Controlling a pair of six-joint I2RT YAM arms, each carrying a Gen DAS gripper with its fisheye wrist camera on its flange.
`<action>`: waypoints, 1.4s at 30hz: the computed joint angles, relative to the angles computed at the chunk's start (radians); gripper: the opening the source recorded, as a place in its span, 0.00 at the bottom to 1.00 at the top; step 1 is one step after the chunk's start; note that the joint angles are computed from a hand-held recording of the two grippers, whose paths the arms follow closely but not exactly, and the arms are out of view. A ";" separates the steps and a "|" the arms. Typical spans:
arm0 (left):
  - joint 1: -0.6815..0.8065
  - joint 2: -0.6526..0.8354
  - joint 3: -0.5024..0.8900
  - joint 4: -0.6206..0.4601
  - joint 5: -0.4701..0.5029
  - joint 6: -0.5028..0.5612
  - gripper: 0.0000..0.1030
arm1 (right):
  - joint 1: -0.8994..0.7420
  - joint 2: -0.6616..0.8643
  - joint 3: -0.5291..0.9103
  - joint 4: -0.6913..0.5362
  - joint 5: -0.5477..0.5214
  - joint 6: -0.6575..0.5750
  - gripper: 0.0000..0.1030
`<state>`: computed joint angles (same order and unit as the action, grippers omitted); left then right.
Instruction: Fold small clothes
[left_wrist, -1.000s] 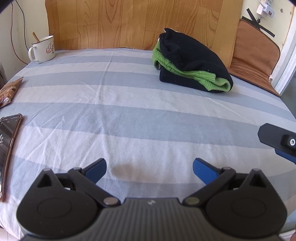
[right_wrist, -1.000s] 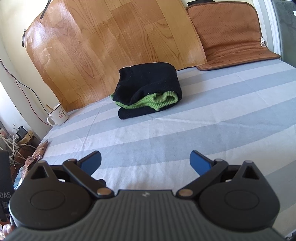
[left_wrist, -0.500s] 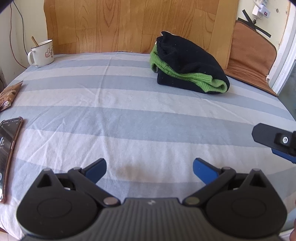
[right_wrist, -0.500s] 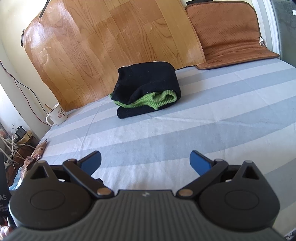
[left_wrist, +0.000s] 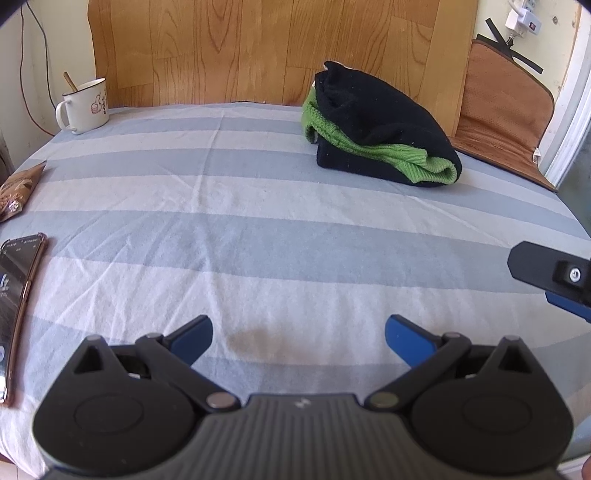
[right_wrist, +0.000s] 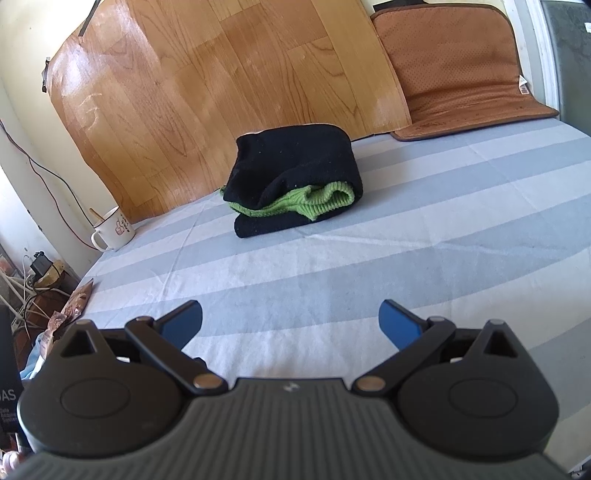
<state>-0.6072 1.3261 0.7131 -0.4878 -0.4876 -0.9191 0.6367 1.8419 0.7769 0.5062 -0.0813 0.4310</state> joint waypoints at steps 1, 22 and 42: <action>-0.003 0.000 0.000 -0.001 -0.004 0.001 1.00 | -0.002 0.000 0.001 -0.001 -0.002 0.004 1.00; -0.057 0.026 0.040 -0.034 -0.096 0.017 1.00 | -0.018 -0.029 -0.038 0.043 0.003 -0.015 1.00; -0.127 0.072 0.099 -0.063 -0.171 0.022 1.00 | -0.043 -0.029 -0.091 0.116 -0.028 0.013 0.99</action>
